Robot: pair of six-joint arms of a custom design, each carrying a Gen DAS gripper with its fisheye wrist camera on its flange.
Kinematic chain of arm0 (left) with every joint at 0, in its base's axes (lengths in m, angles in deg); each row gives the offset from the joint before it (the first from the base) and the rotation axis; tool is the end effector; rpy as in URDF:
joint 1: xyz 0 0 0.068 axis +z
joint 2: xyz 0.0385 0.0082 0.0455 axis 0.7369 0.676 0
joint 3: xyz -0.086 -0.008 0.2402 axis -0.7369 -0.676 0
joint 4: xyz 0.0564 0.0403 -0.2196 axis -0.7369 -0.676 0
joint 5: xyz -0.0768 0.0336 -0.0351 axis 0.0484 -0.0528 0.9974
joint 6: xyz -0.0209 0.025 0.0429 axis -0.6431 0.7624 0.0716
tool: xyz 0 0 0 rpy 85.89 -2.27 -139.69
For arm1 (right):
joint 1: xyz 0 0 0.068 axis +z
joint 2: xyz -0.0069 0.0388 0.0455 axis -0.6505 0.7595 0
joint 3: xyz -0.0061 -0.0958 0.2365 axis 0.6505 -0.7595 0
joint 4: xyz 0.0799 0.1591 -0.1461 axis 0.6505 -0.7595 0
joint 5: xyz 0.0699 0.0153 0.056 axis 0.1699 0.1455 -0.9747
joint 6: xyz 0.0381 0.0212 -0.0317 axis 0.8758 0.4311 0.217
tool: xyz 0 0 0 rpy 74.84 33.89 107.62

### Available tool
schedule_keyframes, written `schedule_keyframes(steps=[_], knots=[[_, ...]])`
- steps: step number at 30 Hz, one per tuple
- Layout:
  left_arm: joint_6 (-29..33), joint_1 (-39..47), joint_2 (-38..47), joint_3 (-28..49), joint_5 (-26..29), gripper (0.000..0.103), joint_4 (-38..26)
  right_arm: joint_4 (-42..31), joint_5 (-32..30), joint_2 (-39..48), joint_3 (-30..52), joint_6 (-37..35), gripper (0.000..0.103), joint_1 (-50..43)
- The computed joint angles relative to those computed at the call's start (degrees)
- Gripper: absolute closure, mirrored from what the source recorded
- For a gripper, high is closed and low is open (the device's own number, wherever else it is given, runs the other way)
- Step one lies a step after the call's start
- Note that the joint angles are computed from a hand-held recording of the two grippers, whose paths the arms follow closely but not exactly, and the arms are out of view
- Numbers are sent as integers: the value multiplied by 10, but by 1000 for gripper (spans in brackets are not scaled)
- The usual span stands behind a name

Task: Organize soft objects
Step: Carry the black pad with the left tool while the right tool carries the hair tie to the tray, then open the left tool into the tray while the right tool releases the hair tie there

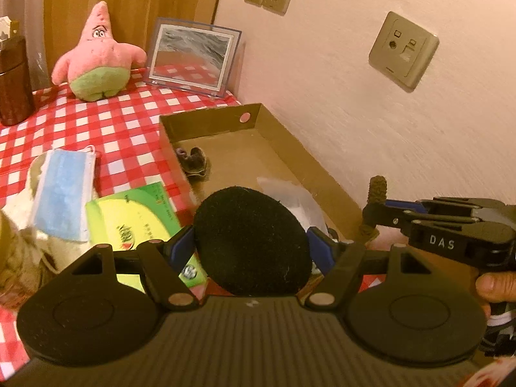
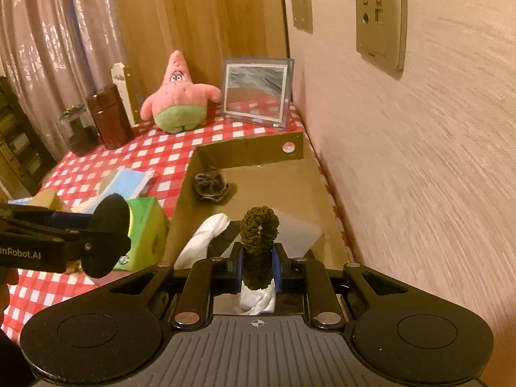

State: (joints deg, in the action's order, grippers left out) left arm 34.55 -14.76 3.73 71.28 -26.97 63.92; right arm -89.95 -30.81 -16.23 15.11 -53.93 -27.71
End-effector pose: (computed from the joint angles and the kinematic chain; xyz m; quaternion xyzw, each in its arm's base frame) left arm 0.1336 -0.2160 0.1971 -0.0099 0.9200 -0.1342 0.3682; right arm 0.1745 0.0506 0.2051 -0.1728 0.9015 0.1701 0.3585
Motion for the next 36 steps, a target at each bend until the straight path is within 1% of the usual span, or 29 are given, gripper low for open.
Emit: schedule_keyframes(steps=[7, 13, 26, 28, 30, 33, 36], knots=[[53, 63, 63, 25, 49, 30, 71, 48, -4, 62, 6, -10, 85, -13], [83, 101, 109, 45, 78, 30, 112, 82, -1, 107, 11, -17, 85, -14], [149, 164, 186, 94, 128, 30, 148, 134, 20, 191, 33, -23, 85, 6], [156, 172, 194, 100, 133, 28, 153, 141, 25, 202, 36, -24, 85, 10], [160, 179, 201, 100, 140, 22, 165, 145, 25, 210, 39, -23, 85, 10], [165, 185, 204, 96, 141, 17, 177, 150, 24, 219, 44, -21, 85, 8], [167, 186, 194, 83, 135, 16, 185, 152, 25, 229, 51, -20, 85, 10]])
